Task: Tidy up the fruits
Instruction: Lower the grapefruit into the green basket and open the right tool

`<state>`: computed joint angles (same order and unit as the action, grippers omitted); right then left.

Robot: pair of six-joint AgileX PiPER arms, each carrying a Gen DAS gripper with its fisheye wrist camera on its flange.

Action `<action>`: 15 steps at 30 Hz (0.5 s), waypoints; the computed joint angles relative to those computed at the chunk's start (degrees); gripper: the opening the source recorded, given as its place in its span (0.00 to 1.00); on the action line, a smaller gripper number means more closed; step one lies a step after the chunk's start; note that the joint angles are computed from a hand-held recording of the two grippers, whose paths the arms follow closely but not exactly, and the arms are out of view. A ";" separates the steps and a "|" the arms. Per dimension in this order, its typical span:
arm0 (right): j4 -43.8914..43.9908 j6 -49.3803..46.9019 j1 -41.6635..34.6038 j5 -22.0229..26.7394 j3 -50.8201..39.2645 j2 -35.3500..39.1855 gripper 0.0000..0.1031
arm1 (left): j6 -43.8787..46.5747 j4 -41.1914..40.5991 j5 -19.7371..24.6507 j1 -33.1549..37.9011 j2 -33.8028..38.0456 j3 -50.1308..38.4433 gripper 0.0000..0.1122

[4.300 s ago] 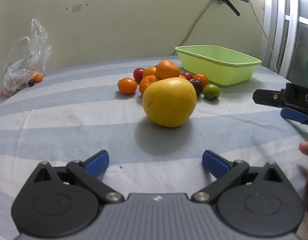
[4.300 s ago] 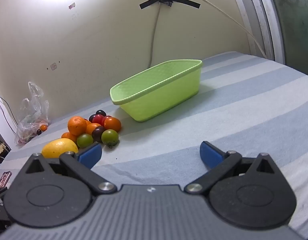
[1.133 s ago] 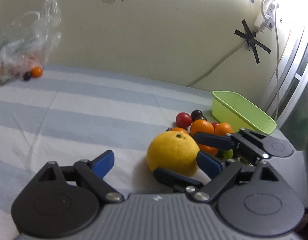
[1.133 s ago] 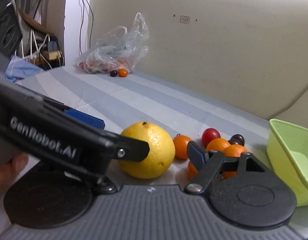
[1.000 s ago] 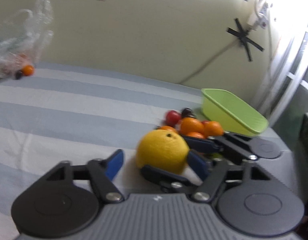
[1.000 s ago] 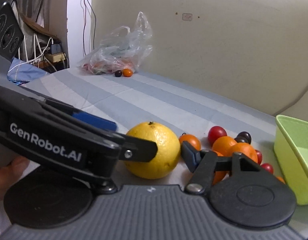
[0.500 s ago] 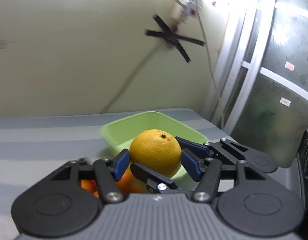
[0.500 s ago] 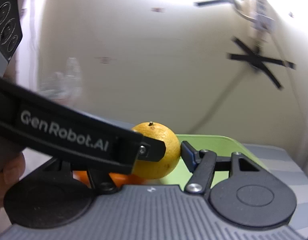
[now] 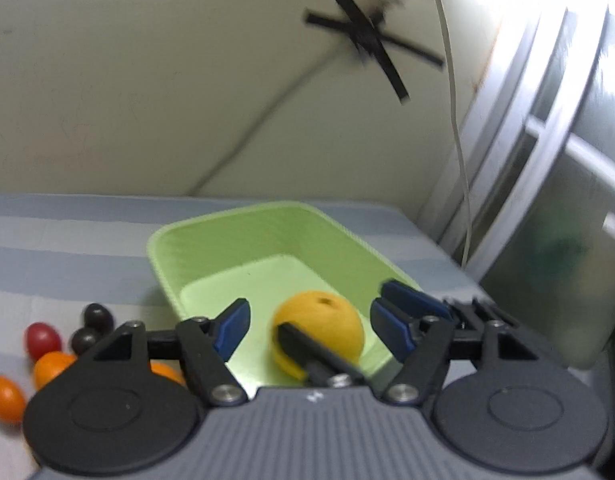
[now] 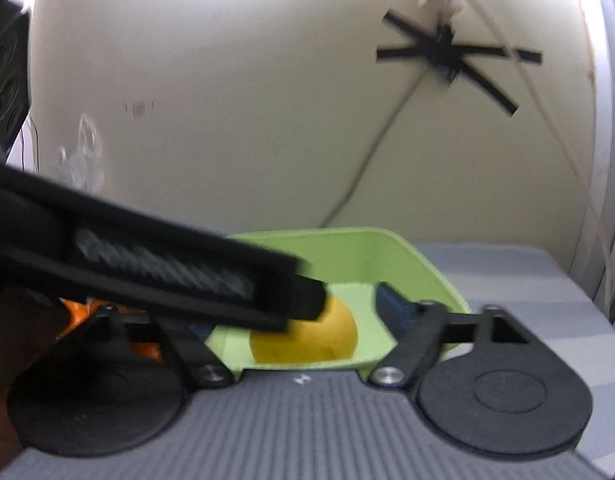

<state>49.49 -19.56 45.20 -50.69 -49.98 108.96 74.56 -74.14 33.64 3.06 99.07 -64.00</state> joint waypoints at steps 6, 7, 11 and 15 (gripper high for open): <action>-7.14 20.09 -3.35 -6.94 6.91 -3.29 0.75 | 11.64 -15.15 3.63 14.73 -13.65 13.28 0.69; -6.95 22.58 -3.66 -7.64 7.56 -3.57 0.71 | 12.67 -15.71 3.41 16.93 -15.30 14.90 0.69; -6.28 26.95 -4.11 -8.59 8.39 -4.03 0.64 | 18.41 -16.85 3.88 25.10 -19.35 21.19 0.69; -4.44 25.42 -1.74 -11.60 8.43 -3.29 0.63 | 25.34 -16.74 2.53 27.80 -18.19 25.35 0.69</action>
